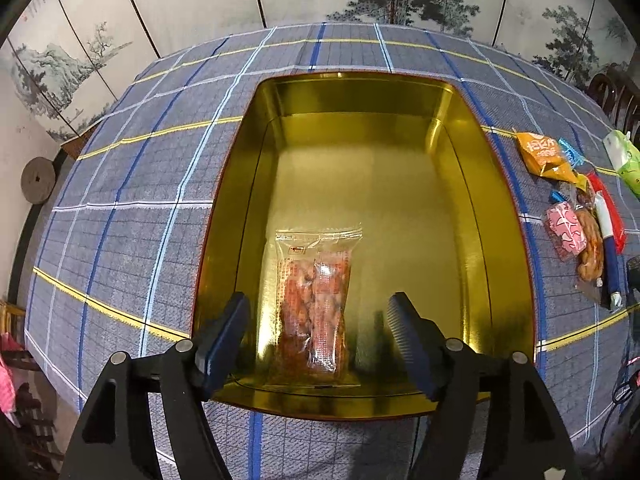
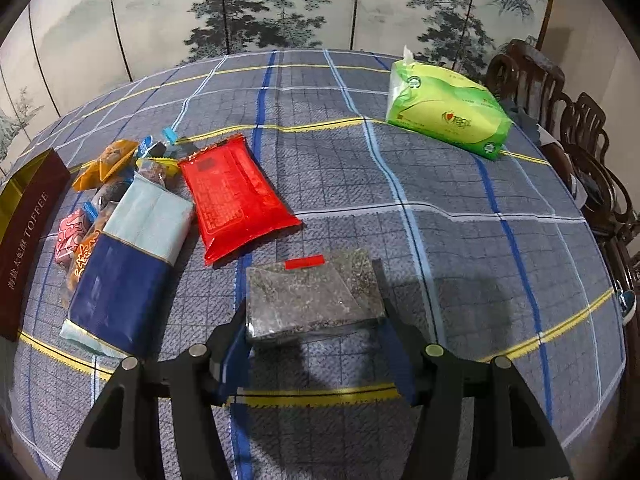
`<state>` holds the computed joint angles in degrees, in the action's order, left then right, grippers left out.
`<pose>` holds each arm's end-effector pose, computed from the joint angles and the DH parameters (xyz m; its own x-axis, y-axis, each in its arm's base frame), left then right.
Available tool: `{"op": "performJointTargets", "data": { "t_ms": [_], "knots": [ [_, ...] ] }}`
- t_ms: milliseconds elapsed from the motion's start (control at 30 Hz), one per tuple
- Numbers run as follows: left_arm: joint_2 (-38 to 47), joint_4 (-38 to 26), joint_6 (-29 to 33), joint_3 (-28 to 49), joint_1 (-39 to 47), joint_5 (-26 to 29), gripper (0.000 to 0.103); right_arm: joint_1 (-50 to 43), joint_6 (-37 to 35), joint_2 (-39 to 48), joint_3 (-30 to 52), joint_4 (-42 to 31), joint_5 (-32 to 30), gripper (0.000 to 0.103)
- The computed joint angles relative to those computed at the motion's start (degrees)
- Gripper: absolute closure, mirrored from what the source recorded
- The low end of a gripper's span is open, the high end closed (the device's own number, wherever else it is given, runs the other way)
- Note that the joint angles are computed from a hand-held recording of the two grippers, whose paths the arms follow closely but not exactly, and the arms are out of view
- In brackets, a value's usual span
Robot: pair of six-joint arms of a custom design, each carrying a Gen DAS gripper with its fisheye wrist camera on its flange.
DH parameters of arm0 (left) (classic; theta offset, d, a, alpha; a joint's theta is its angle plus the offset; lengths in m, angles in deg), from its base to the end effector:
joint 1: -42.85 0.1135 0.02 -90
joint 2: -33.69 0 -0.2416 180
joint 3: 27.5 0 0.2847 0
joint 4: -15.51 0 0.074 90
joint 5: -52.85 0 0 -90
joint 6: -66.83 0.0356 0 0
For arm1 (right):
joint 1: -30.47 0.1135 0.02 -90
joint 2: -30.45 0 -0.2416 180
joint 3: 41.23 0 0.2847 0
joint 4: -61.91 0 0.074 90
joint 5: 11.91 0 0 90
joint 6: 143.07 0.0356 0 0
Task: Organize snacks
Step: 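Carry the meat bag into the gold tin and open the left tool, then lower the grey foil packet into the tin and open the right tool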
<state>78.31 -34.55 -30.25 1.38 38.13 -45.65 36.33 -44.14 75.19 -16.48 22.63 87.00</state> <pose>0.1667 -0.0085 0.1064 -0.9047 -0.0476 -0.4234 -0.0912 0.9923 0.0833 0.1714 0.0120 0.0924 -0.8482 0.0671 -0.5255 0.1109 0.9925 -0.0522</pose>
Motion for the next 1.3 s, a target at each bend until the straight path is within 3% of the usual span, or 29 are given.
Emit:
{"op": "performJointTargets", "data": {
  "t_ms": [200, 367, 600, 800, 1067, 1300],
  "knots": [
    [-3.8, -1.9, -1.7, 0.0, -0.9, -0.2, 0.028, 5.0, 3.2, -9.9, 1.2, -8.2, 3.4, 0.043],
    [-7.7, -5.0, -2.8, 0.0, -1.6, -1.0, 0.022, 15.6, 7.8, -8.7, 5.4, -9.8, 6.7, 0.043],
    [-15.5, -10.7, -0.9, 0.0, 0.7, -2.8, 0.017, 33.3, 12.9, 7.9, 14.3, -1.8, 7.5, 0.043],
    [-20.3, -13.5, 3.1, 0.4, 7.1, -2.3, 0.013, 43.0, 13.9, 21.4, 22.1, 4.5, 7.0, 0.043],
    [-24.0, -16.3, 8.9, -0.6, 20.0, 3.4, 0.013, 50.0, 12.4, 32.4, 30.3, 6.5, 6.5, 0.043],
    [-25.2, -17.4, 11.2, -1.4, 24.5, 4.5, 0.013, 51.9, 9.7, 40.0, 36.1, 6.7, 6.2, 0.043]
  ]
}}
